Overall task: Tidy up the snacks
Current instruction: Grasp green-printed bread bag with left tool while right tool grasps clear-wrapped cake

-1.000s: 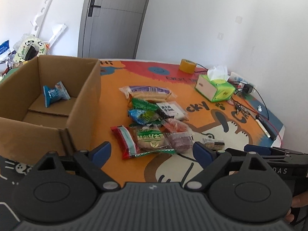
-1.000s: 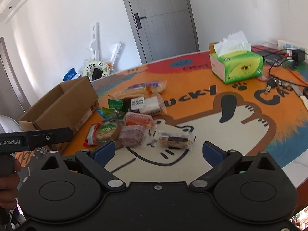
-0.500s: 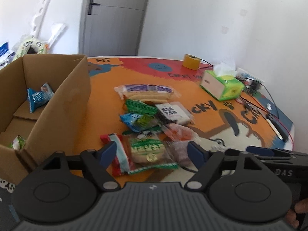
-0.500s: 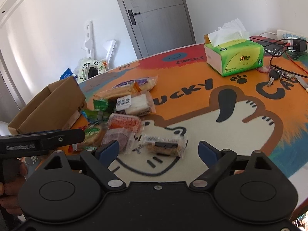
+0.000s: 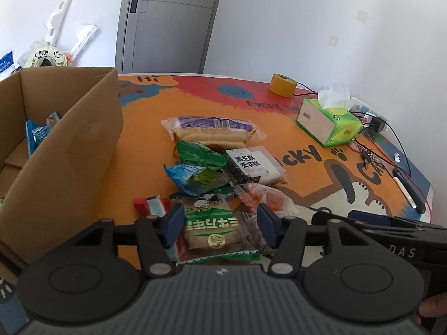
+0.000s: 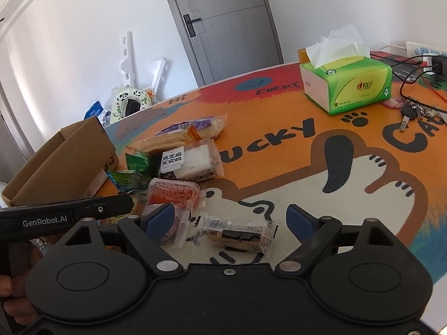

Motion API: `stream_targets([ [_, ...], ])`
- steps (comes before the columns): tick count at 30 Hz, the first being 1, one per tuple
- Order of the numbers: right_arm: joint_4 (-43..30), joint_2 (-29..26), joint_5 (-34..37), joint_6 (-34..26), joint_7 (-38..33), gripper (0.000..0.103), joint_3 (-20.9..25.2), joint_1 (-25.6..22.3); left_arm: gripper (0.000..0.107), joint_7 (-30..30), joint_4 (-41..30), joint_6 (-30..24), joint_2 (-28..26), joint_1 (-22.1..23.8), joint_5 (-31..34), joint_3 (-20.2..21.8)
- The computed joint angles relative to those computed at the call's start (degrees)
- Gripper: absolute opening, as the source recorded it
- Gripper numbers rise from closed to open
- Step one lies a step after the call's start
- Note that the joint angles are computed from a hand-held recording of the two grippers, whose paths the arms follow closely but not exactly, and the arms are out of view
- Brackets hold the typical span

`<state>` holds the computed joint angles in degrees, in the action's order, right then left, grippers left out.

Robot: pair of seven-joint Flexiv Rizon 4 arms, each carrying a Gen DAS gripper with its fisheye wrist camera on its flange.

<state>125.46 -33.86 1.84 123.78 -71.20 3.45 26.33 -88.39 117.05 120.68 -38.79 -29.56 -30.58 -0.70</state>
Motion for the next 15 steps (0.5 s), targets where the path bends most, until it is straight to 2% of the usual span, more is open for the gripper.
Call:
stream_targets([
  [2, -0.3, -0.3, -0.3, -0.5, 0.3, 0.087, 0.2, -0.3, 0.057, 1.4, -1.0, -0.6, -0.7, -2.1, -2.3, 1.8],
  [7, -0.3, -0.8, 0.2, 0.1, -0.9, 0.086, -0.7, 0.7, 0.057, 2.1, -1.8, -1.5, -1.5, -2.7, -3.7, 2.3],
  [9, -0.4, -0.9, 0.9, 0.3, -1.6, 0.081, -1.3, 1.5, 0.057, 2.9, -2.4, -3.4, -1.8, -3.9, -6.0, 3.3],
  [12, -0.4, -0.7, 3.3, -0.2, -3.5, 0.071, -3.3, 4.1, 0.057, 3.6, -2.7, -2.5, -2.6, -4.8, -6.2, 4.1],
  [15, -0.1, -0.4, 3.8, -0.3, -4.6, 0.066, -3.3, 4.2, 0.056, 4.6, -2.6, -2.3, -2.7, -5.4, -7.0, 4.3],
])
